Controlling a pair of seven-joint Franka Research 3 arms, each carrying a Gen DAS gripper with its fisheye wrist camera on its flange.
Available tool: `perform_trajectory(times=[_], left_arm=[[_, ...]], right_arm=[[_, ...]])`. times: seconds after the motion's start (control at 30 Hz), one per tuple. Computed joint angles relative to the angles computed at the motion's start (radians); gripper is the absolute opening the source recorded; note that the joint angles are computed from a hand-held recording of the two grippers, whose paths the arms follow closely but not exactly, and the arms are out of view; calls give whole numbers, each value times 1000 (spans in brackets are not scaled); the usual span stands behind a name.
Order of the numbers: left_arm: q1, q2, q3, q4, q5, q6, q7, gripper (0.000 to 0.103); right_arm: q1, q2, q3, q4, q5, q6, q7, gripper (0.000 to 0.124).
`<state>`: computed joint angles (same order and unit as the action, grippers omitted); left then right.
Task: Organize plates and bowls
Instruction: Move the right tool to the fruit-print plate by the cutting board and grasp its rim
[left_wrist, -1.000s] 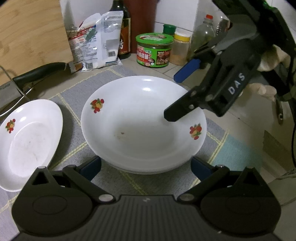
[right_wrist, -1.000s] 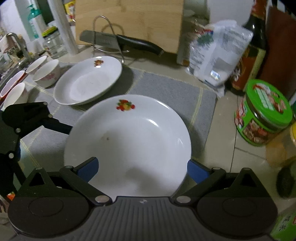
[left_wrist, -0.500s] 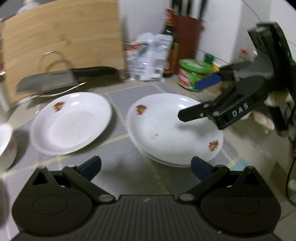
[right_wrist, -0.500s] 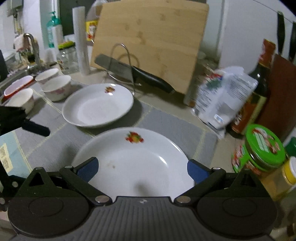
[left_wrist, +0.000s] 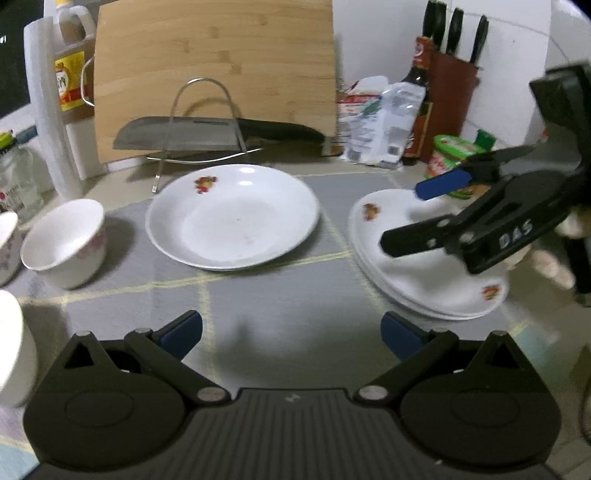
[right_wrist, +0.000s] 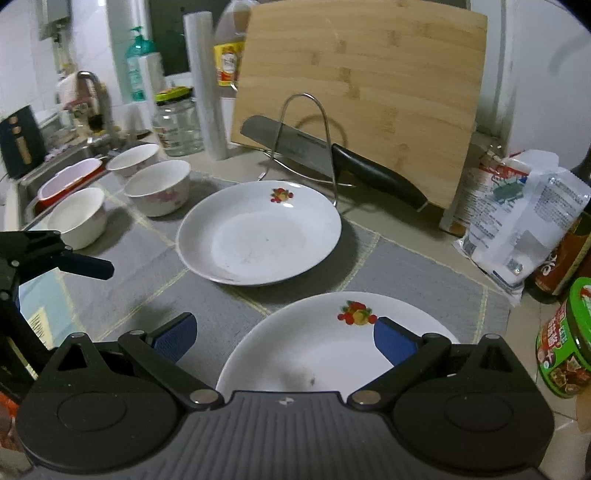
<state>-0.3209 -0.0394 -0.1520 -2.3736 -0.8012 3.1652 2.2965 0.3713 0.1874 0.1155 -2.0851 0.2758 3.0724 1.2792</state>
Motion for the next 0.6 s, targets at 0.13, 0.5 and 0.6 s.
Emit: perform_trajectory(times=[0.13,0.5,0.6], left_arm=[[18,51,-15,45,-162,34,202,102],[202,153,-153,162,-350,2,429,102],[224,176,-166,170,-278,0,362,102]], right_arm=[[74,32,-80,58,-117,-48,150,103],[71,172,-100,289,-220,-195,293,103],[56,223,-91,370,-220,-246,275,103]])
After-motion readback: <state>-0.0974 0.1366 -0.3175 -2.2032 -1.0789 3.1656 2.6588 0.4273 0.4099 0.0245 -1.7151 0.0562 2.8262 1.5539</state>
